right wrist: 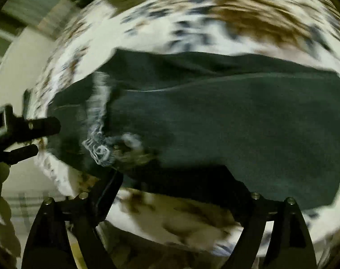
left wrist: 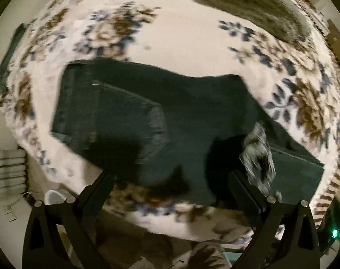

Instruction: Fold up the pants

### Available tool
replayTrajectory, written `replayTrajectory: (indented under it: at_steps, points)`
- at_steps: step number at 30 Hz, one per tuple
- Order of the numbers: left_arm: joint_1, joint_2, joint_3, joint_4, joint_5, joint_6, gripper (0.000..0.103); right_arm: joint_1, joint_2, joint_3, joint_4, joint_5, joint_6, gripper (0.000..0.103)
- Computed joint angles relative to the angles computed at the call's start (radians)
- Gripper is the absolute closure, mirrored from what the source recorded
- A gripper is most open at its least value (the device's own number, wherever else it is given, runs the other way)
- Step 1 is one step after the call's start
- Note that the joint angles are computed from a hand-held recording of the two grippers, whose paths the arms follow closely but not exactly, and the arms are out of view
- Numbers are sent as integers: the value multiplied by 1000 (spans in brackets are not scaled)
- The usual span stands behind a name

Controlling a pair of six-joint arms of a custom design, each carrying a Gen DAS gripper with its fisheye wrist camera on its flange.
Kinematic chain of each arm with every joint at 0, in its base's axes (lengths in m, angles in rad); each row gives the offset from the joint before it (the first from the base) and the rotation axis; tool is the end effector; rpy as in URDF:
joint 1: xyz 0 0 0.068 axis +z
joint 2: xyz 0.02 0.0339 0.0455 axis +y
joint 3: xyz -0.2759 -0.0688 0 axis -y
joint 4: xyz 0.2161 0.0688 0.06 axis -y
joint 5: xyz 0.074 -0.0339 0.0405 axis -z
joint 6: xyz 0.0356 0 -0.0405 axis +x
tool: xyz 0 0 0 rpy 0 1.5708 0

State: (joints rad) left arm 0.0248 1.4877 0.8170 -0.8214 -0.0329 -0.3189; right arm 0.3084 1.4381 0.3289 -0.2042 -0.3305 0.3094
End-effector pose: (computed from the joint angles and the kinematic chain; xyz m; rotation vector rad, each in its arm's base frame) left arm 0.2122 0.0064 0.1919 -0.5250 3.0134 0.0321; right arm 0.1498 0.0598 0.1161 -0.0620 2.9416 0.5831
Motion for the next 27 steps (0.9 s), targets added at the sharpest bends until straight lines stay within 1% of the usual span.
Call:
replayTrajectory:
  at_steps: [1, 2, 3, 6, 7, 9, 11, 13, 17, 19, 20, 21, 22, 23, 24, 25, 26, 27]
  points:
    - [-16, 24, -1, 21, 19, -11, 0, -65, -30, -10, -48, 16, -27, 16]
    - [-31, 54, -3, 44, 39, -27, 0, -79, -13, 3, -62, 28, -28, 16]
    - [-41, 77, -5, 61, 57, -40, 0, -144, -15, 7, -108, 51, -60, 16]
    - [-56, 124, -18, 115, 133, -99, 0, -326, -9, 25, -186, 20, -185, 16]
    - [-52, 123, -26, 129, 162, -113, 0, -404, 1, 42, -225, -28, -261, 16]
    - [-55, 109, -47, 150, 183, -141, 0, -491, -18, 57, -273, -53, -343, 16]
    - [-69, 111, -64, 164, 177, -150, 0, -526, -19, 68, -291, -34, -387, 16]
    - [-80, 130, -85, 187, 173, -158, 0, -536, 5, 79, -290, -1, -400, 16]
    - [-108, 217, -127, 284, 144, -174, 0, -517, 89, 111, -264, 81, -376, 16]
    - [-117, 279, -134, 333, 138, -168, 1, -519, 121, 129, -266, 99, -371, 16]
    - [-120, 308, -137, 354, 144, -162, 6, -522, 131, 134, -266, 105, -365, 16]
    - [-125, 344, -143, 387, 154, -150, 21, -517, 144, 141, -266, 115, -351, 16]
    - [-130, 355, -153, 412, 157, -144, 30, -526, 151, 146, -269, 118, -356, 16]
    - [-147, 342, -169, 436, 128, -146, 46, -531, 160, 151, -269, 121, -357, 16]
    - [-163, 320, -182, 445, 98, -148, 66, -527, 165, 153, -267, 122, -350, 15]
    - [-178, 291, -192, 442, 65, -149, 79, -524, 171, 156, -265, 127, -342, 15]
    - [-181, 261, -200, 434, 47, -143, 86, -491, 188, 163, -250, 129, -307, 15]
    - [-175, 236, -211, 430, 43, -142, 92, -489, 193, 168, -252, 131, -303, 15]
